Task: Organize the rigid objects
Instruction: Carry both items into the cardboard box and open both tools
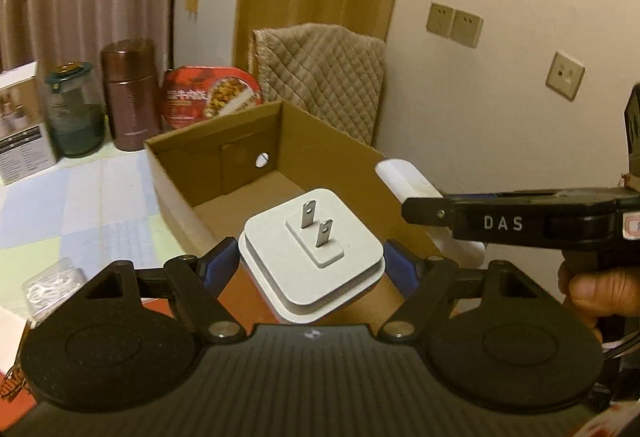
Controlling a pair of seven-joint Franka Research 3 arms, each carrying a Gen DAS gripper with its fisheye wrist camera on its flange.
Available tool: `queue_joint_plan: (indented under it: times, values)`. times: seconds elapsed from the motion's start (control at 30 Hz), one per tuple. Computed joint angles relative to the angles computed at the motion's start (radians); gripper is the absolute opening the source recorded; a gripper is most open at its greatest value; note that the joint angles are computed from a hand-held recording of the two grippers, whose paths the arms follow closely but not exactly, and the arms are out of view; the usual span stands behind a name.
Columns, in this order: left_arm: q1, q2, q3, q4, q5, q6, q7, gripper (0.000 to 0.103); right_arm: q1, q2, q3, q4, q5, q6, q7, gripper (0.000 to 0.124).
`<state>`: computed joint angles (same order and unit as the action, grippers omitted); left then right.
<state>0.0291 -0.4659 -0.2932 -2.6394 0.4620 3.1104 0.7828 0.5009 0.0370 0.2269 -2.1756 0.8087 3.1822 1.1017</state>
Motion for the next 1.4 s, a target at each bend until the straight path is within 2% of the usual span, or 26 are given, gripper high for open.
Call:
queue_joint_plan:
  times: [0.23,0.3,0.4,0.57,0.87,1.1,1.23,1.4]
  values:
    - [0.017,0.061,-0.021,0.031,0.034,-0.002,0.005,0.075,-0.024,0.026,0.013,0.033,0.094,-0.018,-0.074,0.037]
    - [0.008,0.067,-0.015,0.037,0.040,-0.016,0.013,0.082,-0.025,0.026,0.013,0.034,0.101,-0.019,-0.074,0.037]
    - [0.043,0.044,-0.039,0.022,0.063,-0.005,-0.021,0.083,-0.025,0.023,0.012,0.030,0.102,-0.021,-0.068,0.037]
    - [0.081,-0.051,-0.056,-0.038,0.067,-0.006,-0.081,0.083,-0.021,0.020,0.010,0.024,0.097,-0.024,-0.060,0.037]
    - [0.043,-0.238,-0.007,-0.168,0.012,-0.074,-0.127,0.083,-0.014,0.036,0.013,0.034,0.102,-0.038,-0.058,0.037]
    - [0.034,-0.312,0.007,-0.228,-0.015,-0.091,-0.148,0.083,-0.012,0.055,0.024,0.045,0.071,-0.050,-0.036,0.037]
    - [0.030,-0.345,0.014,-0.257,-0.026,-0.097,-0.153,0.083,-0.040,0.057,0.066,0.074,0.232,-0.055,-0.176,0.038]
    - [0.020,-0.417,0.021,-0.305,-0.033,-0.136,-0.155,0.083,-0.010,0.018,0.053,0.059,0.276,-0.017,-0.206,0.048]
